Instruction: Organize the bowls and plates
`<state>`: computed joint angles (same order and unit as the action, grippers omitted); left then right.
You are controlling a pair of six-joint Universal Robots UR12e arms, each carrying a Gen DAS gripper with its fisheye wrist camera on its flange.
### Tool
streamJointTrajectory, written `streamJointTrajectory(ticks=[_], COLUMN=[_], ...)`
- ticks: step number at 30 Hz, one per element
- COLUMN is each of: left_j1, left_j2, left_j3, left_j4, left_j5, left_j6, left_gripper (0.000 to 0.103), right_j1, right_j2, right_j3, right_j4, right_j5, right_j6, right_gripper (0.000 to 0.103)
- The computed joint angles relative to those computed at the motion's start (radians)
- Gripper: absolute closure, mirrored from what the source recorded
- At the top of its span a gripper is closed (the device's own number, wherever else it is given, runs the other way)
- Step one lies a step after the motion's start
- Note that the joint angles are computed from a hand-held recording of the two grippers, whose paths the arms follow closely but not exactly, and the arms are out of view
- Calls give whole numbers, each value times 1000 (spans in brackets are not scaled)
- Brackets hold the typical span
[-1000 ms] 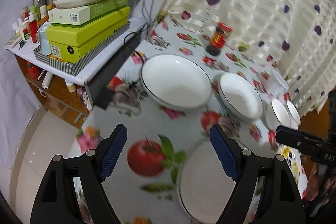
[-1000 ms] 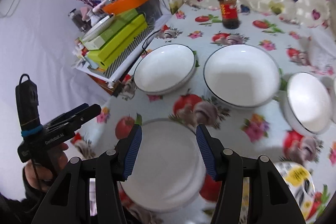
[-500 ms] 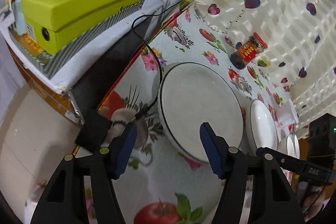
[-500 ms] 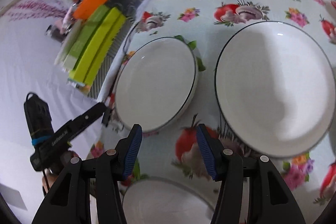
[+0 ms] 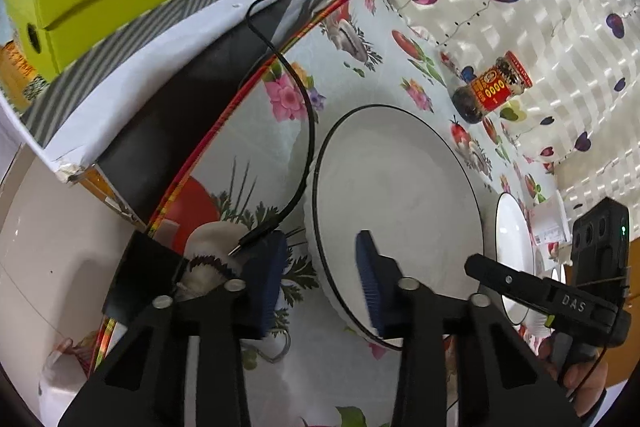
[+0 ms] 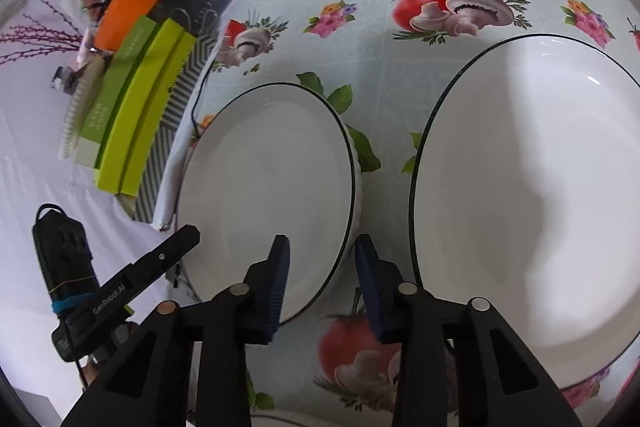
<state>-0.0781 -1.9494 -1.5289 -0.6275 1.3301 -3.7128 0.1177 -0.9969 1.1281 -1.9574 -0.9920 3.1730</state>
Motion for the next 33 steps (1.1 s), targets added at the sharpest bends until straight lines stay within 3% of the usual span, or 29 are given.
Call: streamJointTrajectory(ticks=[4, 7, 17, 24, 33], left_j1=[-3, -3, -8, -9, -30], left_j2=[-9, -13, -3, 18, 58], left_j3=[15, 20, 8, -1, -17], left_j4=[-13, -20, -4, -2, -19], left_j5=[8, 21, 39, 39, 54], left_j6=[22, 21, 47, 48, 50], left_gripper=[74, 85, 88, 88, 88], right_j1=[6, 11, 20, 21, 11], right_j2=[7, 12, 8, -1, -57], right_j3=[-8, -16, -10, -18, 32], right_j4=[-11, -17, -53, -25, -24], right_j5=[-36, -72, -112, -119, -122], right_j6=[10, 9, -42, -71, -95], right_gripper=[81, 89, 90, 90, 90])
